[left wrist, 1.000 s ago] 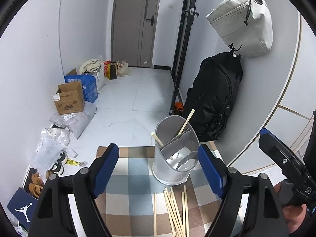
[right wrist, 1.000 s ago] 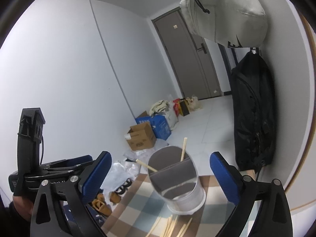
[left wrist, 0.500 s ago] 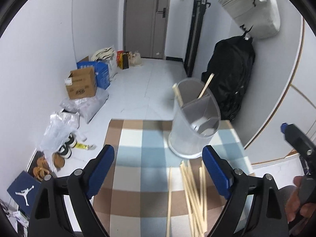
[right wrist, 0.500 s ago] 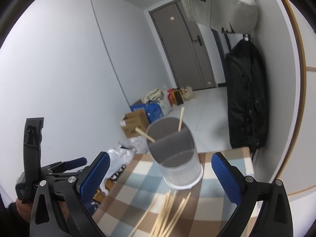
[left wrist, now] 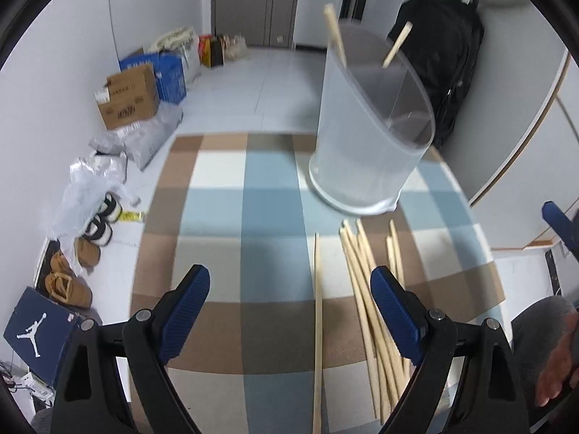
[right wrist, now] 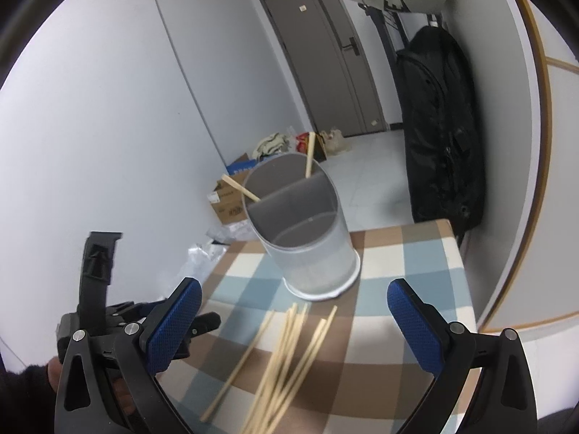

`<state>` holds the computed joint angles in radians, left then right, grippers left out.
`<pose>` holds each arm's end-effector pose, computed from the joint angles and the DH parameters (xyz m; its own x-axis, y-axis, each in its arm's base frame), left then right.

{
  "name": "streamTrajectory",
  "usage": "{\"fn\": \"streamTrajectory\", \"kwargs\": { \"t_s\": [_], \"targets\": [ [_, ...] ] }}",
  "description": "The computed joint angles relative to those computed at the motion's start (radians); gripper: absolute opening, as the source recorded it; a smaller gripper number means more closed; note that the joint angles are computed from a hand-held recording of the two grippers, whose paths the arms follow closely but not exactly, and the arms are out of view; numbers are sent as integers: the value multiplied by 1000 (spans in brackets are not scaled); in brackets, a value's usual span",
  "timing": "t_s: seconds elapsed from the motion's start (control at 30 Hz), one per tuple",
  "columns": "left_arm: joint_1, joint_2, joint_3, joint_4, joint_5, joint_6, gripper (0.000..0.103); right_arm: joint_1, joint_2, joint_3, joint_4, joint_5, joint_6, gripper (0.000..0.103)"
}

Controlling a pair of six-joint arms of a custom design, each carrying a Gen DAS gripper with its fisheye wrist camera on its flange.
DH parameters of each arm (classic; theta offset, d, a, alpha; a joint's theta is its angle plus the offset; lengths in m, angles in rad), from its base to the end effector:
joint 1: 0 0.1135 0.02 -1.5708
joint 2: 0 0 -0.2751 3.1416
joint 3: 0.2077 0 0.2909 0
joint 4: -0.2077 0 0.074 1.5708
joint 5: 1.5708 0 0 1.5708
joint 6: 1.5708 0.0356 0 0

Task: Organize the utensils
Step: 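Lower the left gripper to the pile and grasp another chopstick, then grasp a chopstick with the right gripper while the left gripper holds its chopstick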

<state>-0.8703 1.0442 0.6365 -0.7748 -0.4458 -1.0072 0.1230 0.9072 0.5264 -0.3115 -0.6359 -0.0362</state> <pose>0.1452 -0.1484 0.1953 -0.8129 -0.2191 -0.5396 -0.1920 0.9756 -0.1069 0.2119 0.0475 0.2146 -0.6131 -0.1051 -0.7830 -0.5750 0.7391 0.3510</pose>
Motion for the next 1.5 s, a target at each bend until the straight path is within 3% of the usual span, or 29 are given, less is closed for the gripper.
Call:
{"fn": "streamTrajectory", "kwargs": {
  "t_s": [0.17,0.33,0.4,0.57,0.63,0.8,0.9,1.1,1.3,1.5],
  "targets": [
    [53,88,18,23,79,66,87,-17,48,-17,21,-10,-36,103],
    [112,214,56,36,172,142,69,-41,107,-31,43,-24,-64,103],
    [137,235,58,54,220,165,56,-57,136,-28,49,-39,-62,103],
    [129,288,116,16,205,184,55,-93,198,-10,57,-73,-53,103],
    [133,296,130,10,215,192,47,-106,234,4,57,-87,-44,103],
    [141,329,182,-26,260,230,10,-138,315,37,45,-142,-13,103],
    [141,354,204,-29,286,238,2,-159,330,44,13,-168,-16,103],
    [160,285,150,28,335,186,1,-170,347,56,-18,-177,-35,101],
    [133,117,50,79,283,103,1,-144,349,57,-61,-136,-72,91],
    [113,-71,-44,113,216,33,1,-80,340,51,-84,-65,-95,69]
  ]
}}
